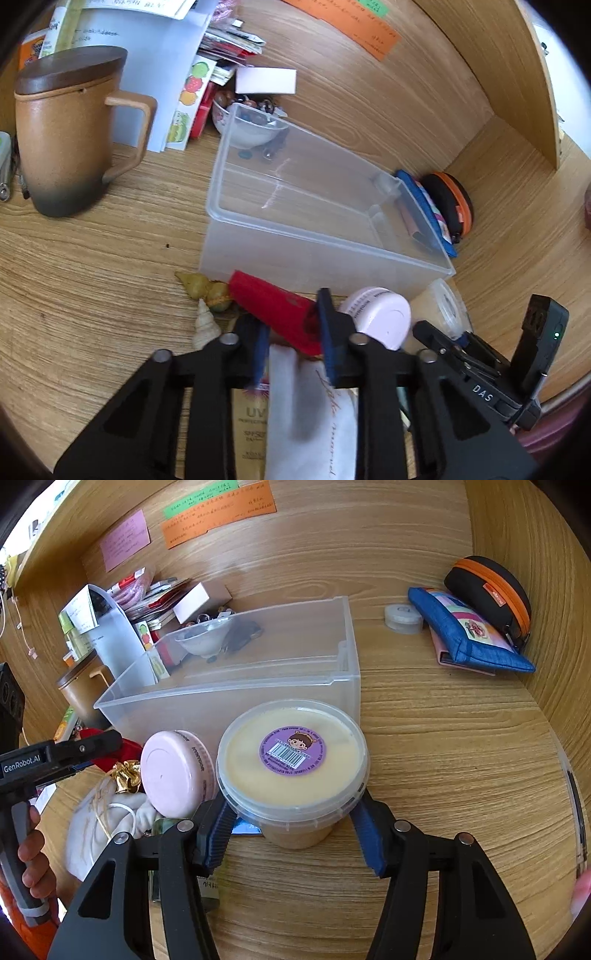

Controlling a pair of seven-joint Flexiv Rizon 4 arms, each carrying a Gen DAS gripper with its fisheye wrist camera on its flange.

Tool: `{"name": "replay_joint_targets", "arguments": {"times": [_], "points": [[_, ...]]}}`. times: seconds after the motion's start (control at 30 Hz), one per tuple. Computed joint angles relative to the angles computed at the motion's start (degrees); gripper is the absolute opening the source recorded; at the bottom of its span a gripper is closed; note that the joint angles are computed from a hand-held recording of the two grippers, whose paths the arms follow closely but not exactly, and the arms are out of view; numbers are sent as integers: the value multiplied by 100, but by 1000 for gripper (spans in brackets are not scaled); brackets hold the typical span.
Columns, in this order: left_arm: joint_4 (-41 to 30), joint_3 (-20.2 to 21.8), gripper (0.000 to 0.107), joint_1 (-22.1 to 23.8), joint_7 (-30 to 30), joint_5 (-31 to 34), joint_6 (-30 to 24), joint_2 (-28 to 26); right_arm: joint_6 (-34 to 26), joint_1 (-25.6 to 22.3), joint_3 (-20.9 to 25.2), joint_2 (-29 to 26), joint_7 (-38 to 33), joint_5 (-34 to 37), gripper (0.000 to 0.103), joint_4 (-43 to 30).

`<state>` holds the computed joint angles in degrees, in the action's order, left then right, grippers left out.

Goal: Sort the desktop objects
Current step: 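Grasp the cream tub with the right tool while the left tool grasps the red velvet pouch, then lift the cream tub with the right tool while the left tool lifts the red pouch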

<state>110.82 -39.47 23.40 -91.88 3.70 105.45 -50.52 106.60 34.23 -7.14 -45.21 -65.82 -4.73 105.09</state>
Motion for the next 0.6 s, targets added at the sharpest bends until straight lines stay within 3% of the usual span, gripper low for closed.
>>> {"name": "replay_joint_targets", "arguments": {"times": [0.3, 0.47, 0.6], "points": [[110, 515, 11, -474, 21, 228, 401, 493, 387, 13, 89, 309, -222, 155, 55, 298], [219, 423, 11, -391, -50, 456, 543, 657, 576, 189, -26, 547, -458, 368, 55, 464], [322, 410, 11, -320, -157, 610, 643, 847, 673, 28, 202, 703, -624, 338, 55, 504]]}}
